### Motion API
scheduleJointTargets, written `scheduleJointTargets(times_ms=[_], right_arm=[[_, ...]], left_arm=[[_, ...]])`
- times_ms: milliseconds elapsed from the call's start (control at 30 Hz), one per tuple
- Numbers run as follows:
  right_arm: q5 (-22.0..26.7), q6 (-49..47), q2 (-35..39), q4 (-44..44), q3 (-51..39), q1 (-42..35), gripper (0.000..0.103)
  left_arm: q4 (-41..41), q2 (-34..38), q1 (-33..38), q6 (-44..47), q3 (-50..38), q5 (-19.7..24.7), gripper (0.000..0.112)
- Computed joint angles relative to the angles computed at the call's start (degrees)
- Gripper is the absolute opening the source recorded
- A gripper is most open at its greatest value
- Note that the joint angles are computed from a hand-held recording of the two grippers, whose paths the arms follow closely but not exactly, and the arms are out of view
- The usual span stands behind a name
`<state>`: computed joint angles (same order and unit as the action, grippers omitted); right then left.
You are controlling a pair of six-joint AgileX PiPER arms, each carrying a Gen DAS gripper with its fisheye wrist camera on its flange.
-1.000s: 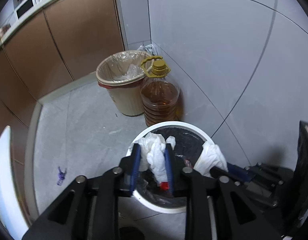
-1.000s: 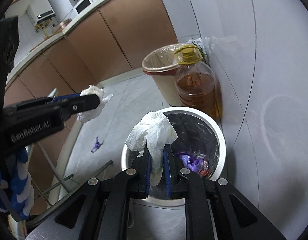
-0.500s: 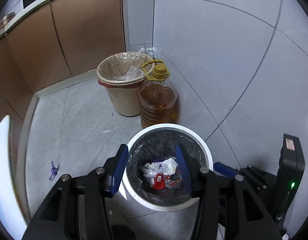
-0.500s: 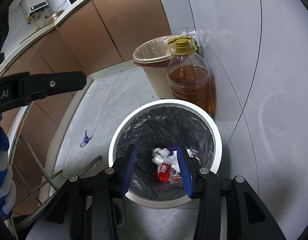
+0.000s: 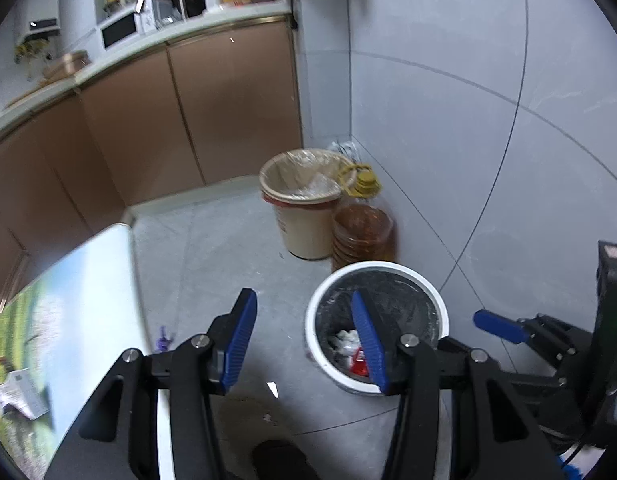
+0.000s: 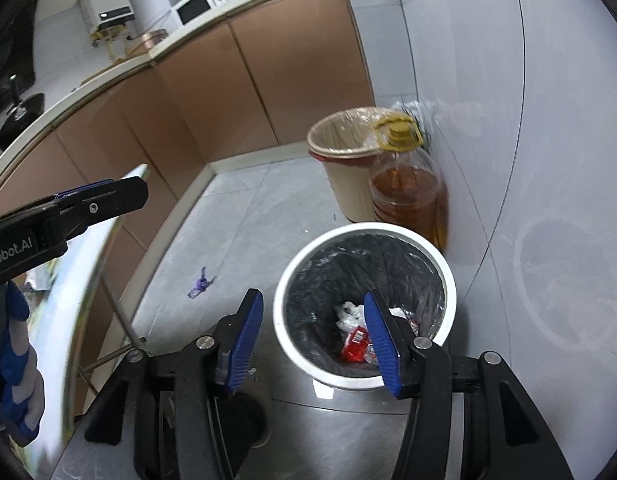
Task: Collect trash
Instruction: 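Move both tools back to the table toward the carton and wrapper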
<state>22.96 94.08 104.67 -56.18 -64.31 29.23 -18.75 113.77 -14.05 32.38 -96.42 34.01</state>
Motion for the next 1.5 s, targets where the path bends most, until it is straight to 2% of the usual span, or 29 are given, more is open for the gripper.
scheduleJointTargets(times_ms=[133,233,500,767,867,1133,1500], right_arm=[[4.1,-1.6,-3.1,1.0,-0.8,3.9,0.054],[7.5,-3.2,-4.8,1.7,-2.2,7.1,0.054],[16.7,-6.8,-7.5,2.2,-8.2,15.8,0.06],[24.2,-12.8,-5.2,4.5,-17.1,22.9,0.061],[26.4,-15.1,-3.9,5.3,-20.4,24.9,0.066],[30.2,-21.9,0.7,7.6,-30.5,28.8,0.066],[34.9,-33.3,10.4,12.3,-48.0,32.5,0.066]], left_arm=[[-3.8,-7.5,3.0,5.1,8.6,-3.7,0.053],[-8.0,-11.9,5.8,9.5,12.6,-4.1,0.054],[-18.8,-21.1,14.8,20.5,19.8,-2.2,0.055],[-27.8,-27.4,24.8,30.2,25.0,1.2,0.058],[-30.7,-28.9,29.0,33.3,26.2,3.3,0.06],[-36.0,-30.8,39.0,39.1,28.2,8.3,0.061],[-40.5,-28.0,52.2,45.0,27.7,14.8,0.061]])
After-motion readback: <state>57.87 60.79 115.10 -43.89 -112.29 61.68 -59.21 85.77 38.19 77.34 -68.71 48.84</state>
